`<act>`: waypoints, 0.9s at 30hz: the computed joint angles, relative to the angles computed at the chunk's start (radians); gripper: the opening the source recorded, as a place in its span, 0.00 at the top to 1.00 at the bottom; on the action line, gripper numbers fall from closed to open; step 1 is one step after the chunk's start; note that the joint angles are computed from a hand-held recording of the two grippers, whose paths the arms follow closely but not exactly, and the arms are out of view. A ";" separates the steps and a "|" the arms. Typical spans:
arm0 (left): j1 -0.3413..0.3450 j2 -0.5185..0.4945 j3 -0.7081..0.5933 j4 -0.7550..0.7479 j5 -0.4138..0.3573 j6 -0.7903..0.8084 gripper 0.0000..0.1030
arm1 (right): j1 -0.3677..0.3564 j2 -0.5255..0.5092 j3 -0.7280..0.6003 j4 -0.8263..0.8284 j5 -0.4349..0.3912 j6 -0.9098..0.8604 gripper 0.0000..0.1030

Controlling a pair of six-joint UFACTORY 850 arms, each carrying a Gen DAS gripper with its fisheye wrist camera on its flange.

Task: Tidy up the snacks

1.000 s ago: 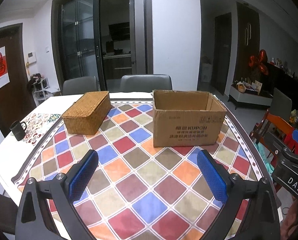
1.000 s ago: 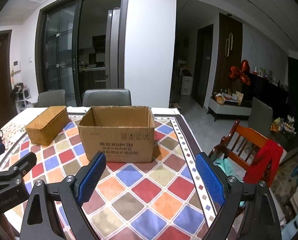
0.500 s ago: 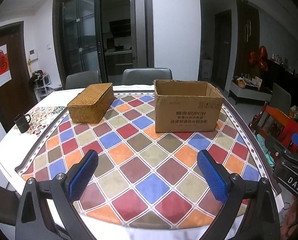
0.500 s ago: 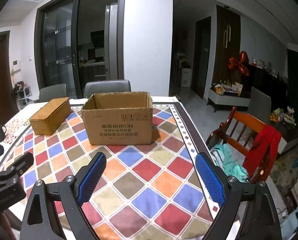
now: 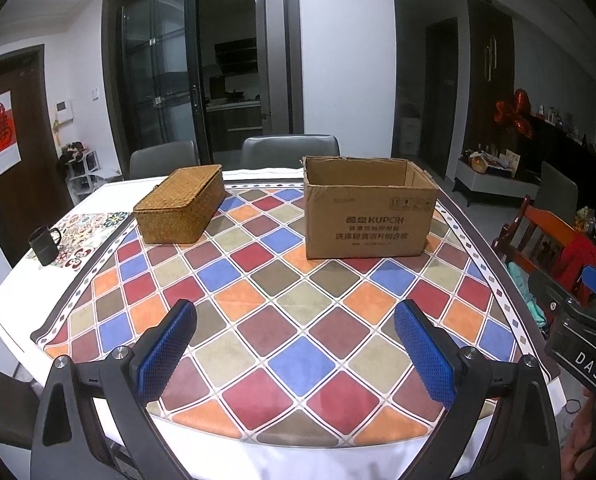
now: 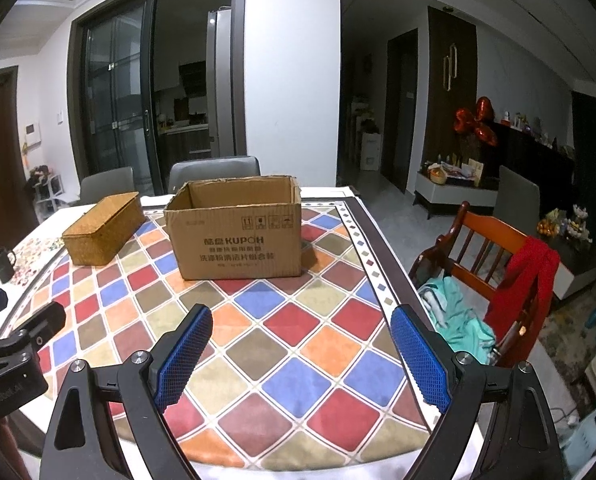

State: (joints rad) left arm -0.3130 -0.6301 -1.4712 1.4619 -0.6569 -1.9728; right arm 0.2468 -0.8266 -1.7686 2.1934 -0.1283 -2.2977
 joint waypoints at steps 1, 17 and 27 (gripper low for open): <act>0.000 0.001 0.001 0.002 0.002 -0.002 0.02 | 0.000 0.002 0.003 0.014 -0.002 -0.012 0.11; -0.007 0.004 -0.004 -0.010 -0.008 0.007 0.02 | -0.001 0.001 0.004 0.031 -0.004 -0.032 0.11; -0.005 0.002 -0.009 -0.013 -0.012 0.015 0.02 | -0.002 0.002 0.004 0.001 -0.005 -0.001 0.11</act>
State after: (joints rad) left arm -0.3181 -0.6286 -1.4806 1.4488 -0.6694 -1.9575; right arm 0.2451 -0.8248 -1.7648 2.1940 -0.1330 -2.2983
